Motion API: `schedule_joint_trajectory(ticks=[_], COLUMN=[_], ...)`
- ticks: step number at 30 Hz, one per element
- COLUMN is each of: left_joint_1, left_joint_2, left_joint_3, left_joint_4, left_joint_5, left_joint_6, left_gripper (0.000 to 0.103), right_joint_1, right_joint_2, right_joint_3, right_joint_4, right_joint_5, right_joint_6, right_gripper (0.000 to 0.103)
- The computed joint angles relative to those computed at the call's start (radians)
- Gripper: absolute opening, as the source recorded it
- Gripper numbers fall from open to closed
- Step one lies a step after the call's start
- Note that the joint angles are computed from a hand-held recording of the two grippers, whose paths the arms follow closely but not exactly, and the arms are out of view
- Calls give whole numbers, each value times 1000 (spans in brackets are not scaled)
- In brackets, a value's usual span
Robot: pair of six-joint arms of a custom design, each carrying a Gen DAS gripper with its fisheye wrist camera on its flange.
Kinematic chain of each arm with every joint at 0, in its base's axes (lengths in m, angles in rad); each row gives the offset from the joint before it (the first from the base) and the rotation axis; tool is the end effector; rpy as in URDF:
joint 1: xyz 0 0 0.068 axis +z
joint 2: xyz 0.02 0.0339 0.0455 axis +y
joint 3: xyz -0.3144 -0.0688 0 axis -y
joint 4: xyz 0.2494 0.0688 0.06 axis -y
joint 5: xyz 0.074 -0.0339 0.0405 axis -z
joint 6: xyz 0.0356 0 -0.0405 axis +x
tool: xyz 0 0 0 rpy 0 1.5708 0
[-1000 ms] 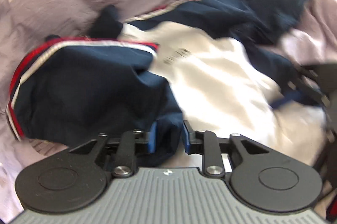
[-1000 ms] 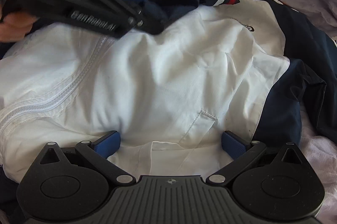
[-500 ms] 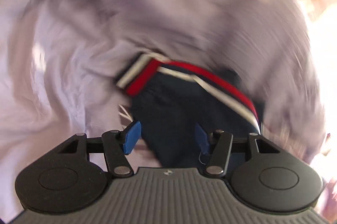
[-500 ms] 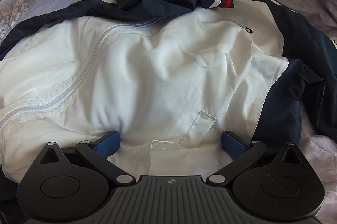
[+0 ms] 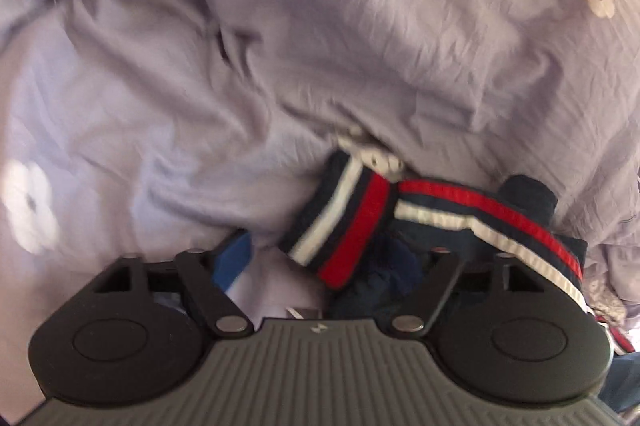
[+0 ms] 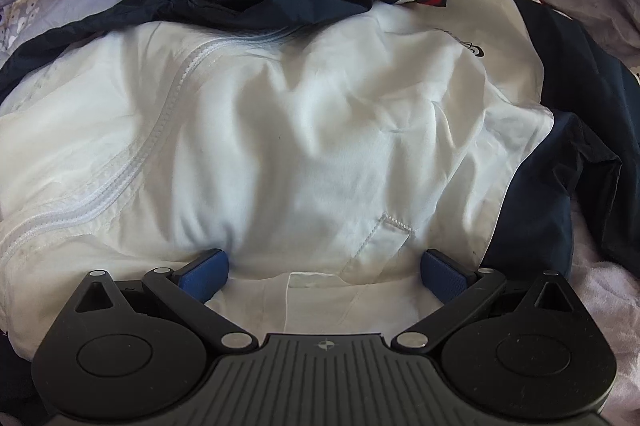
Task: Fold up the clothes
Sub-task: 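Fold the held navy sleeve across the white body with the left gripper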
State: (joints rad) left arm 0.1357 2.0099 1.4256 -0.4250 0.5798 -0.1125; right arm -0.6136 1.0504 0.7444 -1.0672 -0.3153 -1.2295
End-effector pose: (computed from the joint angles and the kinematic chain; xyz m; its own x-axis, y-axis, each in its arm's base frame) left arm 0.4485 0.0416 0.2227 -0.8531 -0.2113 -0.4770 0.0806 0.8500 -0.5206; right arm 0.1214 -0.0720 0.2626 -0.7373 -0.5765 -0.3522 -0.5889 0.8039 -0.0832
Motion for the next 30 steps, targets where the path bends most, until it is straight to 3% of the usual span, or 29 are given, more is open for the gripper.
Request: schedule_joint_trajectory(ticks=[3,6,10,11,15,24,26,30], left_joint_1=[-54,-100,-110,-115,-101,165,227,263], left_joint_2=[-28,-61,-117,-140,-224,-207,-155,-33], left_joint_3=[-26,-55,-103,-120,-163,81,167,292], left_joint_4=[19,41,63,75,95,-111,-143,-120], left_joint_5=[-105,-189,-187,-203,-258,-427,-498,-764], left_joint_6=[37,57,32,32,53,195,212,259], left_gripper=[77,58,24,22,19,19,19,19], right_joint_1=[6,-17,-33,-37,-49,2,41,80], right_joint_2=[0,-5,-11,-13,-14,-20,-21,-17], right_joint_3=[0,-7,-12,-13,-14,-5,2,5], right_joint_4=[1,2,1,-1,-1,5,6,10], right_joint_5=[3,-15,-28,-30,-38,-2,28,57], right_joint_6=[6,-14,-29,-32,-44,-3,31,69], right_gripper=[103,103,103,103,103,103,103,103])
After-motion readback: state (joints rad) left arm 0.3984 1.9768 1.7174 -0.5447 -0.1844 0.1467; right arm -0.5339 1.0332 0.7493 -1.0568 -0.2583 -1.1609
